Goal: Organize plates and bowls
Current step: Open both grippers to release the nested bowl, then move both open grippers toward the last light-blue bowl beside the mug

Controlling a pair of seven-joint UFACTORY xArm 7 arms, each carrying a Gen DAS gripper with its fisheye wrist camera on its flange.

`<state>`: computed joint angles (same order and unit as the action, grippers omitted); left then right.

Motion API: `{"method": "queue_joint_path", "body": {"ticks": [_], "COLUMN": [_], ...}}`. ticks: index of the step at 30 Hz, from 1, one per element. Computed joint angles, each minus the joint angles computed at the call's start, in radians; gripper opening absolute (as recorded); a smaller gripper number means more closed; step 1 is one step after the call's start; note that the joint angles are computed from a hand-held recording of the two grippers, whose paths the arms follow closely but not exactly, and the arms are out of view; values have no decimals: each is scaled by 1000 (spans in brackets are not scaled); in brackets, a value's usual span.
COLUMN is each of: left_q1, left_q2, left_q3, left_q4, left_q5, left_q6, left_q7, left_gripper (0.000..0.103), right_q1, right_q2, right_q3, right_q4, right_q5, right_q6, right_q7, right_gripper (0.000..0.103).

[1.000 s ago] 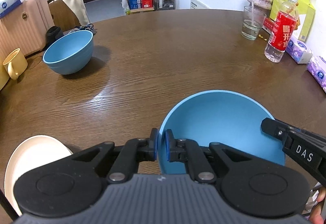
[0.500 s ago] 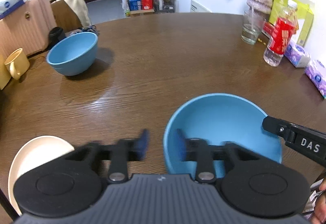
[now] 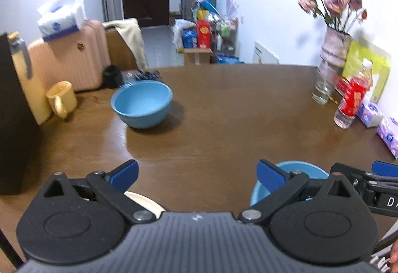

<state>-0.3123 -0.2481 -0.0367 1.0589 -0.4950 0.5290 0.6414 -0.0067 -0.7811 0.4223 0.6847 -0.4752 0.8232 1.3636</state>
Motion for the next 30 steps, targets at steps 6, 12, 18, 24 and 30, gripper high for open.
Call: {"method": "queue_joint_path", "body": {"ticks": [6, 12, 18, 24, 30], "left_q1": [34, 105, 188, 246, 294], "left_q2": [38, 139, 268, 401, 562], "left_q3": [50, 57, 29, -18, -63], "left_q4": [87, 206, 348, 513, 736], "left_q5": [-57, -98, -123, -80, -55], "left_q6": [27, 71, 116, 142, 197], "left_q7": [52, 80, 88, 48, -9], "left_gripper": [103, 103, 103, 103, 103], "right_q1": [-28, -19, 15, 70, 130], "right_q2": [145, 337, 525, 692, 852], "right_q3": [44, 51, 30, -21, -100], "right_q4": [149, 303, 455, 618, 798], "right_q5": [-52, -137, -215, -261, -261], "right_q6": [-5, 4, 30, 59, 73], "right_q7": [4, 35, 72, 85, 54], "right_gripper": [103, 103, 103, 103, 103]}}
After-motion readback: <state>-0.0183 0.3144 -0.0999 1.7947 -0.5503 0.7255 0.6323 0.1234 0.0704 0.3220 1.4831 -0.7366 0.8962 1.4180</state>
